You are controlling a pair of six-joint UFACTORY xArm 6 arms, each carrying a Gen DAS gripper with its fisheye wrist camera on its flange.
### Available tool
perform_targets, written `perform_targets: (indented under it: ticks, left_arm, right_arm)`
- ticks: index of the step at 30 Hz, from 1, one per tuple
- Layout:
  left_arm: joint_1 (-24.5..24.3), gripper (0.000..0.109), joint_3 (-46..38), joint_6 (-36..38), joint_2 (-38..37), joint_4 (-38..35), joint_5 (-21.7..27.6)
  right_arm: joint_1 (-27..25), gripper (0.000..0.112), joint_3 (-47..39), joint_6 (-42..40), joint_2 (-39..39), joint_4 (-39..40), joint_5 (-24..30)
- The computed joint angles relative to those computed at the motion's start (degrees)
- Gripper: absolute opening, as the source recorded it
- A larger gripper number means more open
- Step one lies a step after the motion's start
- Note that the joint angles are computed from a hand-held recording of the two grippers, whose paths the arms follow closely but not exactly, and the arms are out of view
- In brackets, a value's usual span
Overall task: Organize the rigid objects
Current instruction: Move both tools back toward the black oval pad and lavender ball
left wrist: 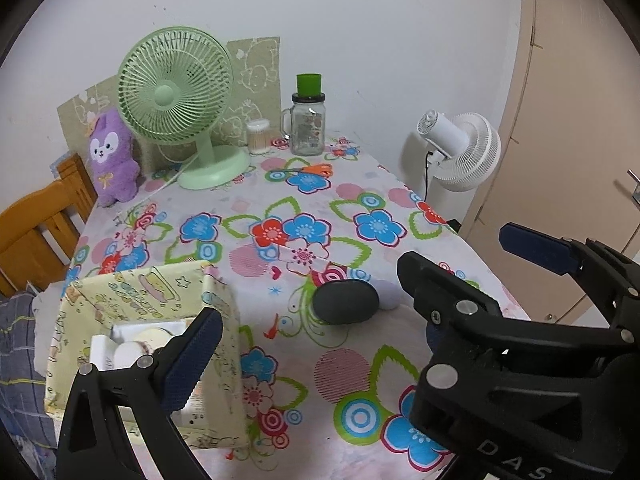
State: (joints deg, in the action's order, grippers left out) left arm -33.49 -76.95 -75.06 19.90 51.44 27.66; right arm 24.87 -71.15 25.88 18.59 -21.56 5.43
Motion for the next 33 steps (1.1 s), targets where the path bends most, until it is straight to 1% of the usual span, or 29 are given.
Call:
perform_targets:
  ticks: [4,8,9,11,13,20,23,28,33]
  left_arm:
    - [0.1,0.103,-0.8,0.5,1.3,-1.3,-0.4]
    - [0.0,0.103,-1.9,0.2,2.7,-1.3,-0.1]
    - [0.1,0.103,-2.2,0.1,3.1,-1.5,-0.2]
    - [0.2,0.103,-3.1,-0.1,4.1,-2.1,-0.4]
    - [0.3,0.103,-3.7,-0.3,4.8,-2.3,-0.7]
    - [0.4,0.103,-7.3,1.0,8.8,-4.6,-0.4]
    - [0.4,0.103,-8.7,1.1,10.4,-5.5,-0.5]
    - [0.4,0.103,-11.0,2.5,13.1,-7.3,0.0]
    - [0.3,0.103,-13.3,3.4,15.6,-8.1,1.0]
  right_arm:
    - [-0.2,0.083,0.7,-3.6,0.8,4.6,-1.7]
    - [-0.5,0.083,0.8,-4.2,1.5,5.1,-2.7]
    - [-0.4,0.083,0.8,-5.6,1.6,6.7,-2.8]
    - [-0.2,0.083,0.6,-10.6,2.4,12.5,-3.6]
    - [-0.2,0.083,0.2,-13.1,3.1,15.3,-3.9]
    - [-1.0,0.083,-1.9,-13.9,5.9,16.1,-4.2]
    - [-1.2,0.083,-2.8,-16.9,7.3,19.4,-4.2]
    - [-1.5,0.083,-4.2,-19.2,9.4,21.4,-3.9]
    - [-1.4,0.083,-6.0,-25.5,11.8,27.6,-3.5]
